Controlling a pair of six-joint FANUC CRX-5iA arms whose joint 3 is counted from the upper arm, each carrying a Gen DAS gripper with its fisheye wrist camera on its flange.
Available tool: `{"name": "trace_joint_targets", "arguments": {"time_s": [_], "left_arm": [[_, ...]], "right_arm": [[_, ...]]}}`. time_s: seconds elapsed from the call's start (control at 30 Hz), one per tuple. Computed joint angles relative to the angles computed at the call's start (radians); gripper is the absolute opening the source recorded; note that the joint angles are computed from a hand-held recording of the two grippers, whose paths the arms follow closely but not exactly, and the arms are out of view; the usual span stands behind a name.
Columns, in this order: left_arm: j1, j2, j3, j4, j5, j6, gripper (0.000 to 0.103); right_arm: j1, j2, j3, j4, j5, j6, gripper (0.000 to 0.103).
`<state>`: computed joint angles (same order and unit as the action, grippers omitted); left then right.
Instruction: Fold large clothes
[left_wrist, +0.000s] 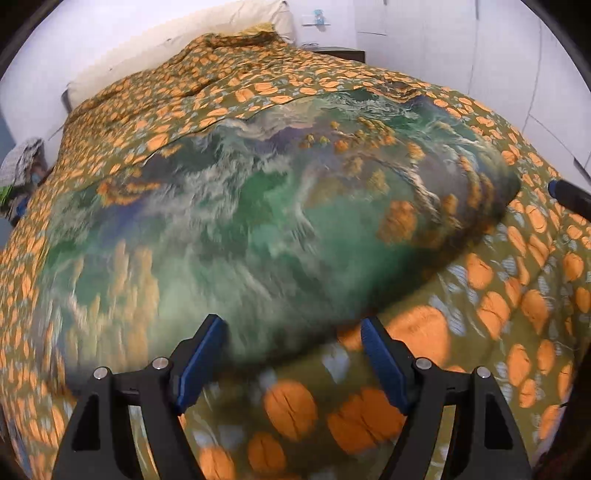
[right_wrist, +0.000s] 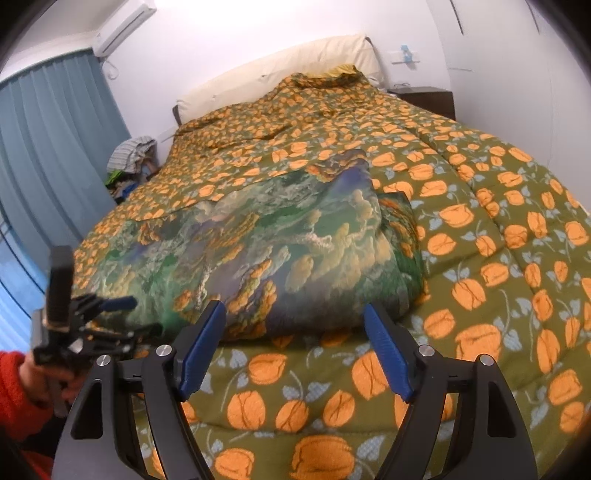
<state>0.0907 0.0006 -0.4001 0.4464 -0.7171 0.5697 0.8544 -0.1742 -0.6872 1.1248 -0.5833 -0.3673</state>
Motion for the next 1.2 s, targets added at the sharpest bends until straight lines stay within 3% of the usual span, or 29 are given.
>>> {"name": "trace_joint_targets", "arguments": {"time_s": [0.1, 0.6, 1.2], "left_arm": [[0.013, -0.062, -0.041, -0.003, 0.001, 0.050, 0.079], [0.069, -0.206, -0.149, 0.069, 0.026, 0.055, 0.079], [0.088, -0.210, -0.145, 0.020, 0.025, 0.117, 0.079]], "right_arm": [[0.045, 0.002, 0.002, 0.006, -0.076, -0.013, 0.097], [0.187, 0.062, 0.072, -0.137, -0.278, 0.057, 0.098], [0.188, 0.082, 0.072, -0.181, -0.277, 0.069, 0.098]]}}
